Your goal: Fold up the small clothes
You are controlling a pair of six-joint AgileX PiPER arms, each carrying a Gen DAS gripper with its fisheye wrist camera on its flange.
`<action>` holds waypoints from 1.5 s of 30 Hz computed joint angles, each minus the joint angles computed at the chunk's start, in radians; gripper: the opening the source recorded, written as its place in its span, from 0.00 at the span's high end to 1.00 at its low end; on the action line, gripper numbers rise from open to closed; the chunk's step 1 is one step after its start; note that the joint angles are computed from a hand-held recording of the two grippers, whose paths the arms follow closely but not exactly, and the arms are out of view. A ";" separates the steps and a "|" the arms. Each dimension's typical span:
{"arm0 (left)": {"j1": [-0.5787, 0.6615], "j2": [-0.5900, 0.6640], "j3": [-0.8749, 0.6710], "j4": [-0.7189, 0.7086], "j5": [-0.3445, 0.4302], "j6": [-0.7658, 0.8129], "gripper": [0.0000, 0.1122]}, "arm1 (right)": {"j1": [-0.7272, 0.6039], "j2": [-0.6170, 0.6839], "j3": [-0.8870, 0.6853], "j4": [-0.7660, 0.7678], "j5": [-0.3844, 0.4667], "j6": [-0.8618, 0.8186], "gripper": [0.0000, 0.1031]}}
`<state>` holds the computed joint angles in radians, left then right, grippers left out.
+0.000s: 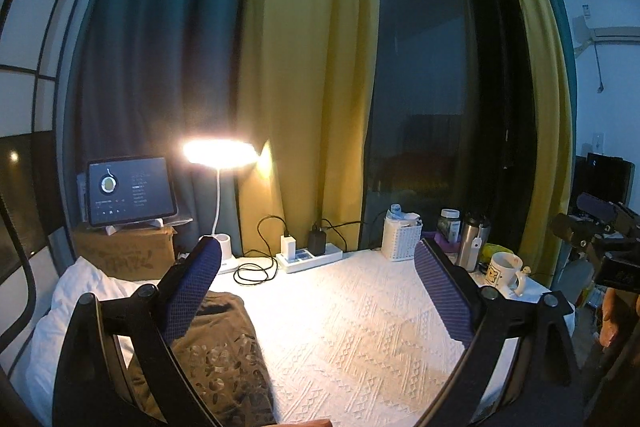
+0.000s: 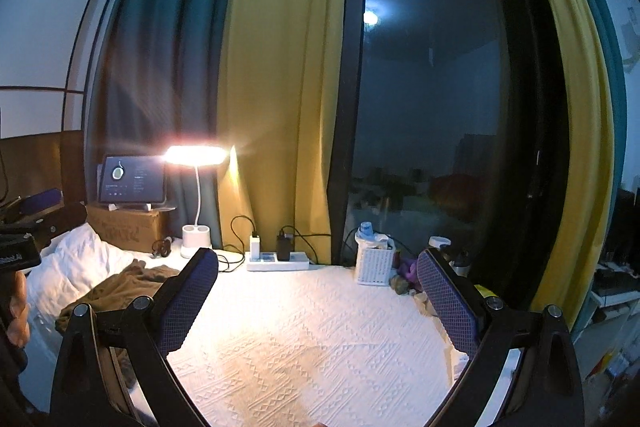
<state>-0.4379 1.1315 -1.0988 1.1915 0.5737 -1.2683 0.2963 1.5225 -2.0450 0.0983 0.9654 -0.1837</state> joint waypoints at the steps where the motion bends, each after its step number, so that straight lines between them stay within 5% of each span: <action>1: 0.002 -0.005 0.004 0.000 -0.005 -0.002 0.14 | 0.004 -0.002 -0.003 -0.005 0.001 0.002 0.03; 45: 0.021 -0.007 0.024 -0.054 0.004 0.017 0.13 | 0.017 0.007 -0.011 -0.015 0.041 -0.010 0.02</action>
